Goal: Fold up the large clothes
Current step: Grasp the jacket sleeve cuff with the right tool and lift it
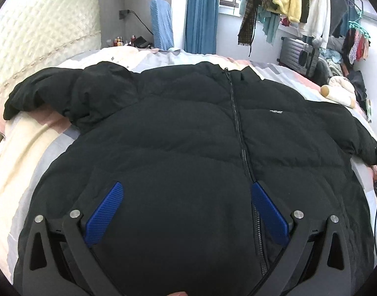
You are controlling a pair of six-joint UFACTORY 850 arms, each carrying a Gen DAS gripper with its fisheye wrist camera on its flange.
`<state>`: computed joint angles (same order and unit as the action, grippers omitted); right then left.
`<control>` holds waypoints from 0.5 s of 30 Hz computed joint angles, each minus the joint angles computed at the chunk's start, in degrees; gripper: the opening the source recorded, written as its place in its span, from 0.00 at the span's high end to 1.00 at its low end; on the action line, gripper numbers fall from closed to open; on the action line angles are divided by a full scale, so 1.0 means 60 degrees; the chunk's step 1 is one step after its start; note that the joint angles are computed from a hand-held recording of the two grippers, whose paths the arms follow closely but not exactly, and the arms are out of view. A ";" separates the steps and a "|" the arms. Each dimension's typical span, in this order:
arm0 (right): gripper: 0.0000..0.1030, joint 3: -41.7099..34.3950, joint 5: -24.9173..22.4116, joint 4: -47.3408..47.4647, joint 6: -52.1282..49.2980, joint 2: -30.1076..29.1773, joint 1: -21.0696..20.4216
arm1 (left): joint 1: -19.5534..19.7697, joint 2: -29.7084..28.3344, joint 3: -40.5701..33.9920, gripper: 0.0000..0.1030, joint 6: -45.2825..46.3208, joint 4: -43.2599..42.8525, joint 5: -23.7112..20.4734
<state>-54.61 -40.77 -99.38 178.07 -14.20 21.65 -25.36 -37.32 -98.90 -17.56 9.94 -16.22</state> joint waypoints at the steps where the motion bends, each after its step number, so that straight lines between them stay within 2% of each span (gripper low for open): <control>1: 0.93 -0.0174 0.0004 0.0477 -0.0715 -0.0016 0.0007 | 0.0012 0.0041 0.0035 0.00 0.0146 -0.0135 -0.0007; 3: 0.95 -0.0431 -0.0275 0.1652 -0.2086 0.0143 0.0128 | 0.0023 0.0108 0.0081 0.00 0.0323 -0.0293 -0.0029; 7: 0.97 -0.0619 -0.1235 0.2642 -0.3120 0.0620 0.0422 | 0.0099 0.0280 0.0219 0.00 0.0539 -0.0396 0.0113; 10: 0.98 -0.1058 -0.2096 0.3447 -0.4411 0.0937 0.0758 | 0.0150 0.0397 0.0293 0.00 0.0244 0.0080 0.0114; 15: 0.99 -0.2232 -0.3033 0.3888 -0.6154 0.1003 0.1231 | 0.0337 0.0963 0.0844 0.00 0.1674 -0.1135 0.0456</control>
<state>-68.00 -58.97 -76.05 141.15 -8.18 29.03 -23.34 -31.54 -93.84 -7.52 3.14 -13.48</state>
